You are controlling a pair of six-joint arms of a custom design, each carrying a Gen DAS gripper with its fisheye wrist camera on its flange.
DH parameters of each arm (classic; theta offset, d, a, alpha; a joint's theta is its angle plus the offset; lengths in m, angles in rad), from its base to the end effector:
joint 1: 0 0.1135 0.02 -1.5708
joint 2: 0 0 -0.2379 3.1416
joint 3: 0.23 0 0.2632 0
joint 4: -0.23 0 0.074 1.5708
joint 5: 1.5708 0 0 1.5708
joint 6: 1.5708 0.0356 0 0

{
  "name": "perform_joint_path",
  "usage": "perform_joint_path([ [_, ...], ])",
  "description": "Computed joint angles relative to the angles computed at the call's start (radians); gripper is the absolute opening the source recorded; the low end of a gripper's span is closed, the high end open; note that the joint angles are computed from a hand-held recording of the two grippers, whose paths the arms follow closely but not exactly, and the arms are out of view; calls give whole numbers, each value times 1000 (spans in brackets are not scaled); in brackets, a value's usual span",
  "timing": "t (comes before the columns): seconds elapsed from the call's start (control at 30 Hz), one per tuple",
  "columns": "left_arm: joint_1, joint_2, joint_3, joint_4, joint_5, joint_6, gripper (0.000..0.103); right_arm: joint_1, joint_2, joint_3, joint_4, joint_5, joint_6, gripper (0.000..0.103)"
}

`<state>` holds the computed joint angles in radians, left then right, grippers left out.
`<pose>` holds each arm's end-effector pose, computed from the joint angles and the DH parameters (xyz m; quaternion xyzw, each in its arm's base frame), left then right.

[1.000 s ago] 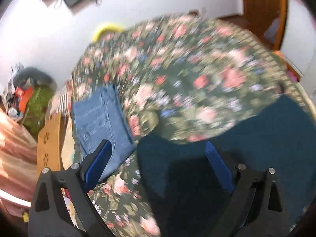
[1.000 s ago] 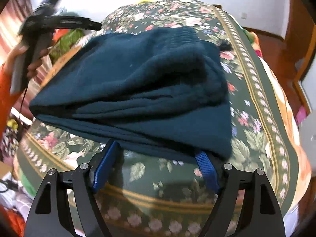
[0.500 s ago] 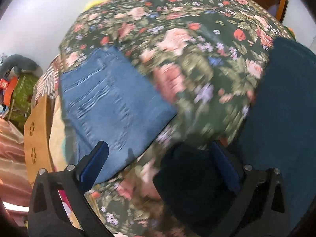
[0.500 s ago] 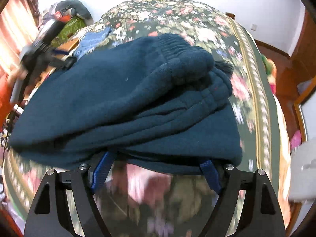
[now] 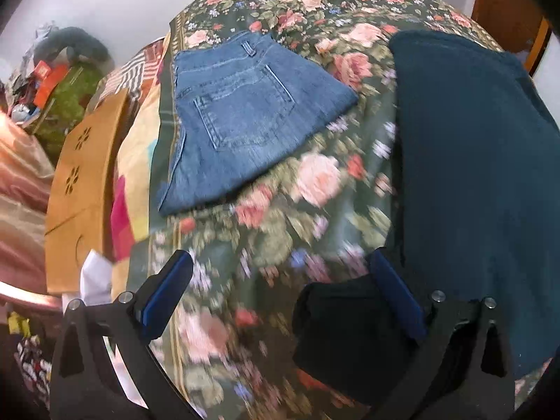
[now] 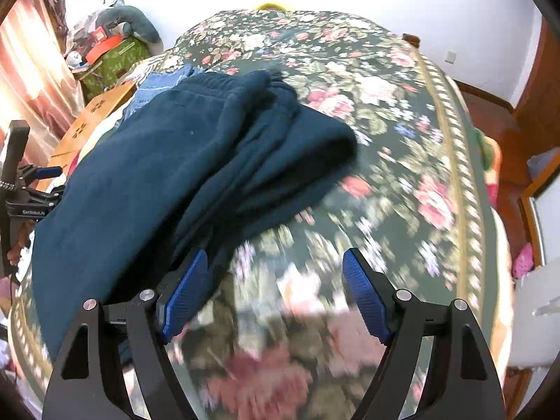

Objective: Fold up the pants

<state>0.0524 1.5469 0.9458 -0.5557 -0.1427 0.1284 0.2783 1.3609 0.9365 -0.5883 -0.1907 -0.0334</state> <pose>0.3029 0.0210 0.1559 0.0225 0.9760 0.0880 0.1979 0.2735 0.0852 0.2029 -0.1744 0.9413 0.1243 0.2610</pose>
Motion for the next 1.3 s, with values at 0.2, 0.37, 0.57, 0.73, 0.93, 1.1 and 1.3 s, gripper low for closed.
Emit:
perform_joint_path([
  [0.2, -113, -188, -98, -127, 79, -87, 100, -34, -231, -93, -99, -5, 1, 77],
  [0.37, -238, -290, -160, -130, 15, -180, 100, -23, -306, -97, -143, 10, -6, 77],
  [0.57, -218, -265, -63, -133, 3, -193, 100, 4, -279, -51, -114, 16, -14, 77],
  [0.73, -220, -180, 64, -86, 15, -134, 100, 27, -174, 5, -21, 20, -6, 77],
  [0.93, -215, 58, 249, -12, 57, -92, 100, 15, 64, 149, 93, -50, -27, 77],
  [1.1, -201, 267, 410, -4, 111, -122, 99, -9, 333, 347, 102, -134, -36, 68],
  [1.3, -200, 412, 523, -28, 205, -99, 92, -32, 568, 541, 66, -207, -24, 57],
])
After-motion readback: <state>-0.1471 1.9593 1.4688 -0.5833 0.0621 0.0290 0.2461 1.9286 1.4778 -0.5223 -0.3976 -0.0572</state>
